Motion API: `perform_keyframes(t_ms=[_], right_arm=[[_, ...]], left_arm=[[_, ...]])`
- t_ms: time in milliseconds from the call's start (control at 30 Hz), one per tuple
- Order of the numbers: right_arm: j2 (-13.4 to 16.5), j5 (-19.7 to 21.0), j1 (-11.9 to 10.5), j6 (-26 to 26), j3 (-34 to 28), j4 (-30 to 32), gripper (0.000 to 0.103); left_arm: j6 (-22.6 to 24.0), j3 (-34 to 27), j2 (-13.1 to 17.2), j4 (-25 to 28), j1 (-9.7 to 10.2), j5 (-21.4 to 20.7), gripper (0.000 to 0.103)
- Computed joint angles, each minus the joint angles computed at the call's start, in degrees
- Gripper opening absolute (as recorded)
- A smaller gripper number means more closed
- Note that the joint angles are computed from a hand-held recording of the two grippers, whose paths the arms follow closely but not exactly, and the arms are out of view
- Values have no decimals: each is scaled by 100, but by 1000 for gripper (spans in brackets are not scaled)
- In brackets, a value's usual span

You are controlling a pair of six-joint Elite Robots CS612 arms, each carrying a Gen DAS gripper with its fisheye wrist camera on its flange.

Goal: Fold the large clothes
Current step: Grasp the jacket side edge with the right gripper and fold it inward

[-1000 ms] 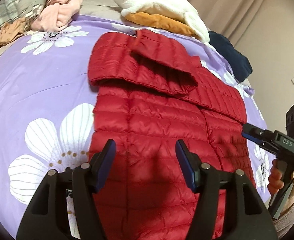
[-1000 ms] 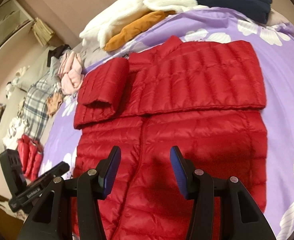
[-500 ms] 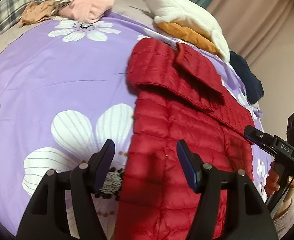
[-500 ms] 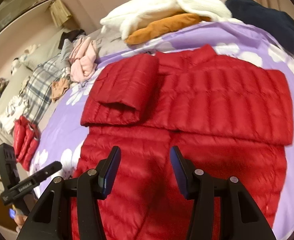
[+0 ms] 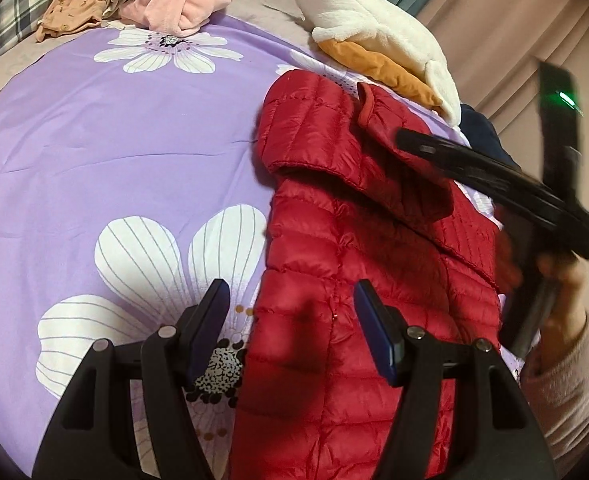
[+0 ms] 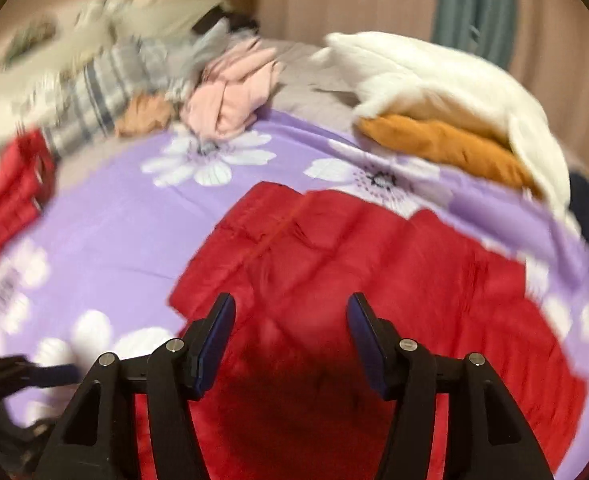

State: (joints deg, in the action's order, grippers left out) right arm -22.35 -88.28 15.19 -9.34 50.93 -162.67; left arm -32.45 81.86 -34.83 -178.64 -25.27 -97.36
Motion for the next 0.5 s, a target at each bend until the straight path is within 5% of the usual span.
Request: perform_keyframes(t_ms=[167,233,367,500], right_arm=[[514,-941,172,-563,-940,884,58],[613,-1145,175,-506,-1099,1026,40],[477,-1007,76,-4,-823,714,9],[133,-745,-85,725,-155,-107,5]], left_arm=[[22,4,-21,1,-9,-40,64],[35,8,-34,0,-13,-45,64],[116,44,-72,-21,-38,-9,64],[147,47,-83,-4,-67,-11,64]])
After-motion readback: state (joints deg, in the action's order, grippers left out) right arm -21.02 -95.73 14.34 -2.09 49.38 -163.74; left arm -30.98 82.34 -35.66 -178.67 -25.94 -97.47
